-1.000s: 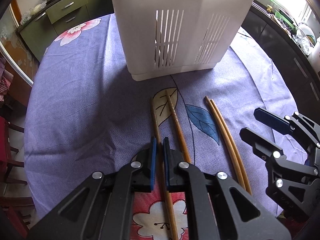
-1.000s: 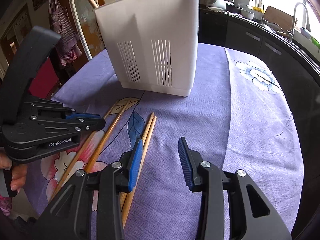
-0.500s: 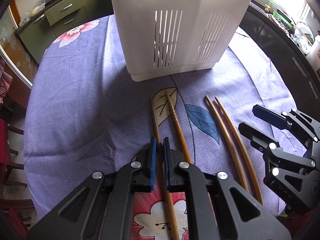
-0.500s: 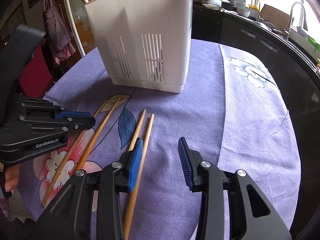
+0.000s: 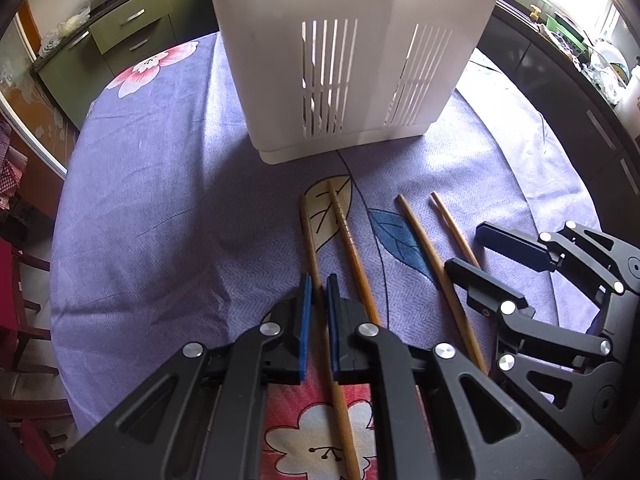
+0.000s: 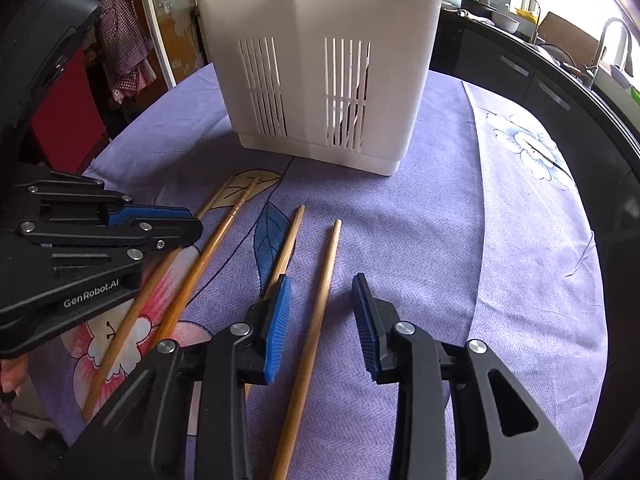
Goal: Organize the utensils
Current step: 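Close the right gripper on another chopstick while the left gripper holds its chopstick, then lift both held chopsticks upright toward the white holder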
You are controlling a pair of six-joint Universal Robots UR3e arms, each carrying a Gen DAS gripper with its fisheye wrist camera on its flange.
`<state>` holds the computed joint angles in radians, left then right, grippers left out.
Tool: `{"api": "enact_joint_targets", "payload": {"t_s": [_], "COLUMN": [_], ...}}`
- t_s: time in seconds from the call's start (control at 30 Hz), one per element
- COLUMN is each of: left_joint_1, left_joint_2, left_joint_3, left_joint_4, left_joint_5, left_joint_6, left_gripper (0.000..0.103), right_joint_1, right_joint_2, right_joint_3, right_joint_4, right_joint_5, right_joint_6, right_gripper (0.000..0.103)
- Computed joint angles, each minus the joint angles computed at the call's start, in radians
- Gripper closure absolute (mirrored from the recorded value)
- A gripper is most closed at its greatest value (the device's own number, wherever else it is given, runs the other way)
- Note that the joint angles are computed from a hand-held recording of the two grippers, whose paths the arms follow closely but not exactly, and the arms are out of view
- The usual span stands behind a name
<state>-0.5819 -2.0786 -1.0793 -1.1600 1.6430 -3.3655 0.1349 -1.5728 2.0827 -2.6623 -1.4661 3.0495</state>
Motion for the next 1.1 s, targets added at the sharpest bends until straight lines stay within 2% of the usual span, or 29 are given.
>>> {"api": "enact_joint_targets", "payload": {"t_s": [0.03,0.1,0.17,0.27,0.5,1.1], "left_joint_1": [0.001,0.001,0.003,0.009,0.038,0.038], "left_joint_2": [0.003,0.006,0.007,0.011,0.023,0.180], "left_joint_3": [-0.005,-0.010,-0.011,-0.019,-0.041,-0.106], "left_joint_4": [0.004,0.006,0.005,0.012,0.023,0.073], "left_joint_5": [-0.003,-0.005,-0.009,-0.013,-0.052,-0.040], "left_joint_6": [-0.001,0.001,0.000,0.006,0.018,0.039], "left_gripper": [0.095,0.095,0.095,0.095,0.097,0.097], "right_joint_1": [-0.004,-0.012,-0.026,-0.013,-0.054,-0.226], "right_joint_2": [0.002,0.006,0.000,0.000,-0.067,-0.443], "right_joint_3": [-0.004,-0.017,-0.013,-0.003,0.020,0.002], "right_joint_4": [0.003,0.018,0.021,-0.001,0.006,0.226], "right_joint_5": [0.004,0.001,0.007,-0.010,0.047,0.229], "right_joint_6": [0.003,0.018,0.030,0.041,0.052,0.009], "right_gripper": [0.074,0.088,0.095,0.095,0.097,0.097]}}
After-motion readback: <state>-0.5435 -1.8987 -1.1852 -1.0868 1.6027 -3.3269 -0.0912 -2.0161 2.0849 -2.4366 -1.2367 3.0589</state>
